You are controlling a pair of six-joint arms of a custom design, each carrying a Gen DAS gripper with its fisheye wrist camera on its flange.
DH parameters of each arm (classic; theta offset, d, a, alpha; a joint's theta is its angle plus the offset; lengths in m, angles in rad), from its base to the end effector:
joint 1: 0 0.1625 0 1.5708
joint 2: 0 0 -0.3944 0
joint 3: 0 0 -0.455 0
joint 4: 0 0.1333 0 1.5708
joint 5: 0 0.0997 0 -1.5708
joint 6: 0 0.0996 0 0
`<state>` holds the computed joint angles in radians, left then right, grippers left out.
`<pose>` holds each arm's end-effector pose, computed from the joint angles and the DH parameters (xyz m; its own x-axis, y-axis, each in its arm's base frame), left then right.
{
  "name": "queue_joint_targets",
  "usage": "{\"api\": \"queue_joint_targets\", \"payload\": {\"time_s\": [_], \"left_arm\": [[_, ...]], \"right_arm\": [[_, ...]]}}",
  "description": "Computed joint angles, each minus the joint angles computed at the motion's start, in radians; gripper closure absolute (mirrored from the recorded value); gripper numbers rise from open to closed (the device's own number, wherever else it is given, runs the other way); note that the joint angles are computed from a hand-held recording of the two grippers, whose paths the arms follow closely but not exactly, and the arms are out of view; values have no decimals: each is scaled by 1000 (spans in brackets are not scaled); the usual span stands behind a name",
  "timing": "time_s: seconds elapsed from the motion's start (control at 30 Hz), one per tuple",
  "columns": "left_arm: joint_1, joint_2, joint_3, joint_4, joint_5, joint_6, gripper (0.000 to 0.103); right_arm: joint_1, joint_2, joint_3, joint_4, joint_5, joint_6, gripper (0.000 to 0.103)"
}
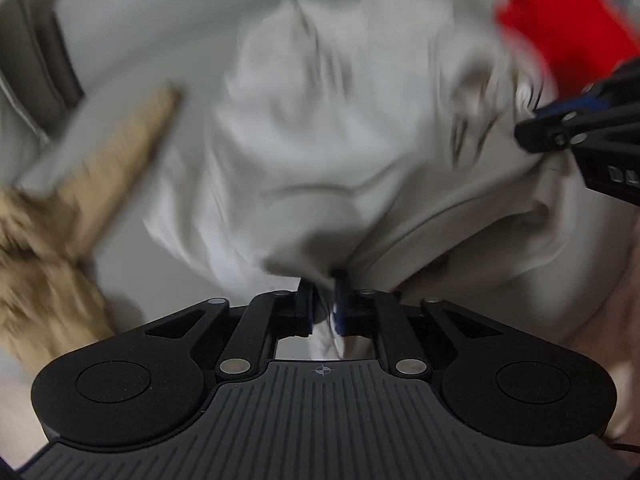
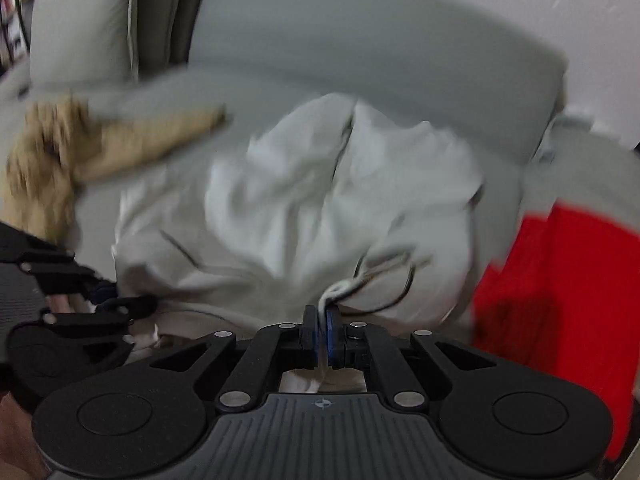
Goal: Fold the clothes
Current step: 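Lift the white sweatshirt with both tools and shake it out flat, then open both tools and release the sweatshirt onto the sofa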
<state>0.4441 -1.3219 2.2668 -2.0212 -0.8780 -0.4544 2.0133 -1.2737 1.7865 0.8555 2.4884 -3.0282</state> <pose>-0.2902 -0.3562 0.0612 -0.4000 0.5753 -0.7134 0.6892 0.7019 0.1797 0.2316 -0.3622 0.2370 -0.6611 -0.0150 0.7502 -0.3469 0.8926 -0.2878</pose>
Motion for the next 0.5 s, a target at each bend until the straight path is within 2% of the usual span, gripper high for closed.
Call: {"api": "queue_joint_targets", "payload": {"time_s": [0.07,0.13,0.2,0.27,0.33,0.4,0.5], "left_arm": [[-22,-13,14,-9,18,52,77],[-11,-20,-6,7,2,49,64],[32,-26,-56,30,-7,30,62],[69,-59,-74,38,-13,21,59],[53,-113,-56,65,-28,-32,57],[32,-188,-41,120,-33,-115,57],[35,-235,-20,116,-13,-174,57]], "right_arm": [[4,-11,31,9,-5,55,69],[15,-58,57,12,-23,59,59],[24,-94,73,14,-35,54,58],[42,-122,81,5,-25,64,51],[43,-139,86,-22,-28,69,45],[57,-177,95,-27,-30,97,44],[62,-205,105,-52,-17,98,44]]}}
